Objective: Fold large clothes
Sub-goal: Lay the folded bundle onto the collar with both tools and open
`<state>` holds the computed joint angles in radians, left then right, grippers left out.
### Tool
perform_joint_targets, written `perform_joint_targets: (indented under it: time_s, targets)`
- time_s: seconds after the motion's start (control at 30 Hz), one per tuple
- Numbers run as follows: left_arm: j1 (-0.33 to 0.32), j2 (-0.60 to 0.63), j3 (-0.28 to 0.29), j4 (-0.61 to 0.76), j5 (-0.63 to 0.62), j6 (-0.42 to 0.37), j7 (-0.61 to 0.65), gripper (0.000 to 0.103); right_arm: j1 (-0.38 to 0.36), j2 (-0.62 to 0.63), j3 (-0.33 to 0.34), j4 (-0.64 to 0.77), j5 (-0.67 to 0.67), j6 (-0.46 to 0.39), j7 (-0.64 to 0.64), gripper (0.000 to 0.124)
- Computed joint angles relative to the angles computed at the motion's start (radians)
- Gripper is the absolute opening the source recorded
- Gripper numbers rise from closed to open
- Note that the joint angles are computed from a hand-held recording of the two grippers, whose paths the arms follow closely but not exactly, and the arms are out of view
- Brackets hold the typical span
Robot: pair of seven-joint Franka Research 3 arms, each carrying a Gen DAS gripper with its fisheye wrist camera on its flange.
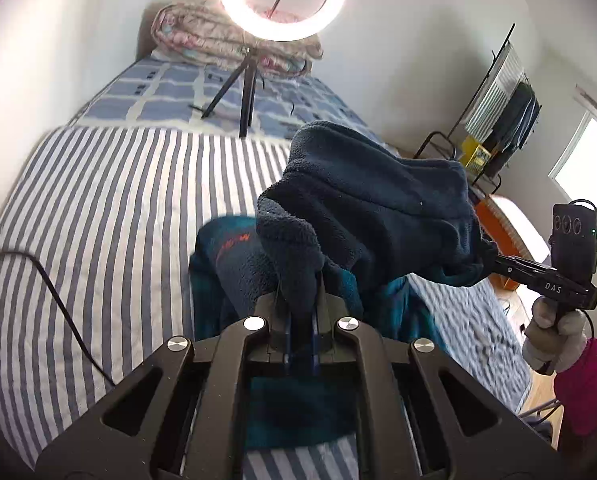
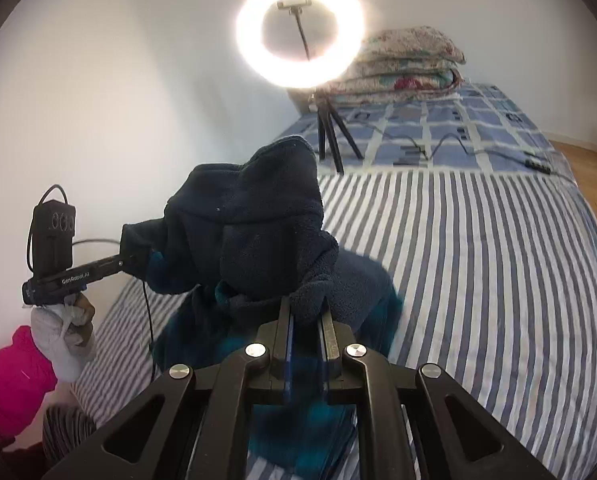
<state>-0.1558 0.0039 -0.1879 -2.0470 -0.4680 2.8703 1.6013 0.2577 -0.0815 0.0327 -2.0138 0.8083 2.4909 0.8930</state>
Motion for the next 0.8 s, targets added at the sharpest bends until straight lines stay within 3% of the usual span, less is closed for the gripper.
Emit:
perform_joint_targets:
  time_s: [0.23,0.4,0.47,0.53,0.63,0.8]
  targets:
    - [-0.042,-0.086,0.002,-0.161,0.114,0.032,-0.105,0.005,0.016,-0.121,0.011,-0.208,-0.098,0.035,0.060,0.007]
    - [-0.080,-0.136,0.026,-0.229,0.128,0.044,-0.140,0.007,0.033,-0.188,0.009,-0.300,-0.149,0.069,0.097,0.007]
    - [-0.105,-0.168,0.045,-0.260,0.108,0.045,-0.125,0.013,0.036,-0.221,0.007,-0.325,-0.170,0.084,0.103,0.009]
    - [-0.101,-0.215,0.047,-0.300,0.150,0.044,-0.162,0.018,0.034,-0.251,0.004,-0.342,-0.199,0.087,0.116,0.018]
    - [-0.150,-0.290,0.102,-0.359,0.115,0.041,-0.142,0.021,0.043,-0.314,-0.013,-0.374,-0.204,0.081,0.108,0.019]
    - [-0.212,-0.396,0.203,-0.430,0.056,0.049,-0.148,0.044,0.057,-0.402,-0.064,-0.398,-0.149,0.064,0.082,0.038]
